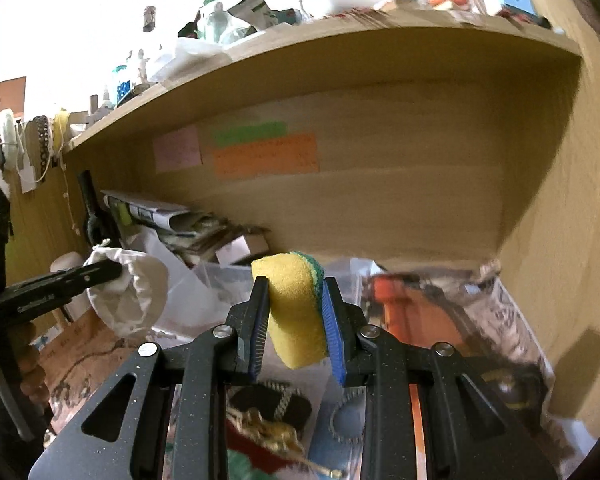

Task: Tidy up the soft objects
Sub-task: 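Carry the white pouch into the clear box with the left tool while the right drops the sponge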

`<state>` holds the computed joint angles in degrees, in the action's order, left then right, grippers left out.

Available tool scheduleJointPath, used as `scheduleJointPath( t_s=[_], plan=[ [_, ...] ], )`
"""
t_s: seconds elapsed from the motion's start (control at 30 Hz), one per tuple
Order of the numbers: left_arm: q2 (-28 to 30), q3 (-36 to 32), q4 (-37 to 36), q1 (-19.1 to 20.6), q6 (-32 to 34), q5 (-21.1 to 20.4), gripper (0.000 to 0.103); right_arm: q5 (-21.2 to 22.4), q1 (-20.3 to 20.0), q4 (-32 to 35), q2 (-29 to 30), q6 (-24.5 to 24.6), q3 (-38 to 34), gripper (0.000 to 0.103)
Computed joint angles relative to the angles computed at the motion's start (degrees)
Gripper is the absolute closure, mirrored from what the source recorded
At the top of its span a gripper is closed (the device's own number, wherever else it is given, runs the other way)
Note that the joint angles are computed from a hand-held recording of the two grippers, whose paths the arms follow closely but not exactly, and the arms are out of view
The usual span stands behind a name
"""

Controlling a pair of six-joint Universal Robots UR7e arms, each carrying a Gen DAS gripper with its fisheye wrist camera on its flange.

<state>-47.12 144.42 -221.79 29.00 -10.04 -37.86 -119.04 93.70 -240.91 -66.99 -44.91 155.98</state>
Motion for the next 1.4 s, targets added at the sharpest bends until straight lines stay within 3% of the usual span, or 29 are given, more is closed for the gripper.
scheduleJointPath(
  t_s=[0.33, 0.67, 1.0, 1.17, 1.23, 1.33, 1.4],
  plan=[
    [0.37, -10.06, 10.85, 8.71, 2.00, -4.57, 0.086, -0.66, -1.97, 5.08, 3.82, -1.43, -6.04, 0.079],
    [4.82, -18.35, 22.44, 14.89, 1.97, -5.90, 0.086, -6.43, -5.87, 14.76, 7.79, -1.11, -12.18, 0.079],
    [7.71, -22.37, 28.36, 17.29, 2.86, -6.00, 0.085, -9.54, -7.78, 21.10, 8.59, -0.01, -13.99, 0.077],
    [7.09, -22.16, 30.12, 17.65, 1.93, -6.92, 0.073, -10.22, -7.70, 22.85, 8.74, 0.73, -14.68, 0.070],
    [6.66, -21.15, 29.03, 17.09, 2.15, -6.26, 0.063, -10.20, -7.32, 22.32, 8.67, 0.57, -14.47, 0.057],
    [6.53, -19.59, 25.02, 15.74, 3.45, -4.69, 0.046, -9.63, -6.14, 20.17, 8.60, -0.17, -13.89, 0.048],
    [5.99, -18.34, 23.01, 14.44, 4.09, -3.54, 0.043, -9.31, -5.16, 19.49, 8.08, -0.24, -13.43, 0.045]
  ],
)
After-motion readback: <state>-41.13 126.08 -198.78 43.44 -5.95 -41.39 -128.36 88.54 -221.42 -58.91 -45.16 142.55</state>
